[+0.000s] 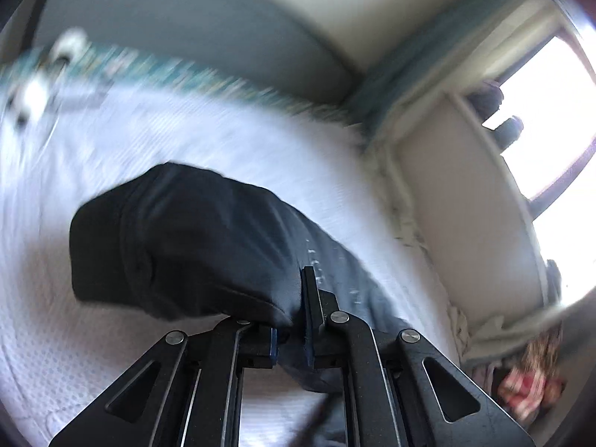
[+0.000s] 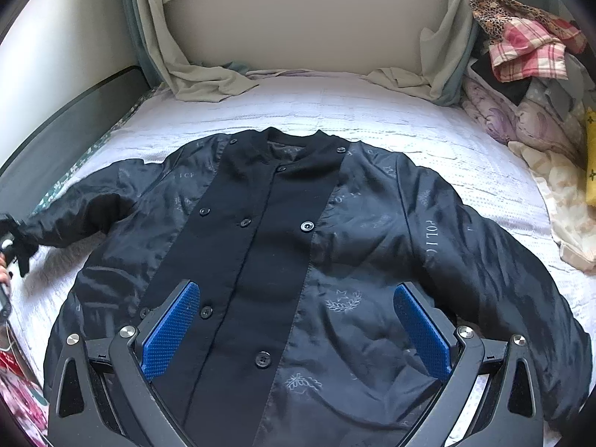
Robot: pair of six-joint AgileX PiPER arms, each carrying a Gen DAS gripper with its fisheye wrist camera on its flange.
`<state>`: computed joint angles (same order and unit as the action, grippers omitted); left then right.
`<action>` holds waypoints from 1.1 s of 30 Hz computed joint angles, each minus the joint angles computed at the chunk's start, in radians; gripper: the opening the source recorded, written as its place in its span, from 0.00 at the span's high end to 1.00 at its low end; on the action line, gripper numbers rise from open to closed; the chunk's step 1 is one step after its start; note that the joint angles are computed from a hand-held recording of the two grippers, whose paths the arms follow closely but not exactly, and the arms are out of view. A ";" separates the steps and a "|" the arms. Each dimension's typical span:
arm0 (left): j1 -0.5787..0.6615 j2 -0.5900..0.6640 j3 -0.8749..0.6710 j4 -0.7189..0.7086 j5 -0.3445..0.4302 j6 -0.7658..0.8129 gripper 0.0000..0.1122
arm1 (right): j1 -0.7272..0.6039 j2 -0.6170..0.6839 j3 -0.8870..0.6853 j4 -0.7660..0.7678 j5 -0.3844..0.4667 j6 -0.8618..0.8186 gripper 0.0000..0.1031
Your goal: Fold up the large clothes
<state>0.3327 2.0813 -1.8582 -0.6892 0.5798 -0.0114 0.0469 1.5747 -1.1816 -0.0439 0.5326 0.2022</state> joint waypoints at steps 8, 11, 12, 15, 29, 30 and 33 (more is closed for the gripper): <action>-0.334 -0.208 0.022 0.405 -0.060 -0.096 0.90 | -0.033 -0.013 -0.013 0.004 0.010 0.019 0.00; -0.504 -0.199 -0.001 0.578 -0.044 -0.159 0.90 | -0.057 -0.011 -0.024 0.026 0.016 0.006 0.00; -0.543 -0.180 -0.018 0.610 -0.032 -0.167 0.90 | -0.064 -0.011 -0.028 0.032 0.018 0.003 0.00; -0.658 -0.076 -0.122 0.692 0.048 -0.188 0.90 | -0.082 -0.015 -0.033 0.033 0.022 0.000 0.00; -0.817 0.040 -0.076 0.654 0.191 -0.053 0.19 | -0.222 0.007 -0.066 0.235 0.071 -0.162 0.06; -0.816 0.011 -0.034 0.633 0.181 -0.008 0.18 | -0.231 0.011 -0.071 0.264 0.080 -0.179 0.06; -0.816 -0.086 0.123 0.558 0.146 0.143 0.16 | -0.244 0.023 -0.082 0.316 0.099 -0.212 0.10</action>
<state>-0.4836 1.9955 -1.7356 -0.1309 0.7257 0.1320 -0.1969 1.5977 -1.2639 0.2725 0.6312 -0.0099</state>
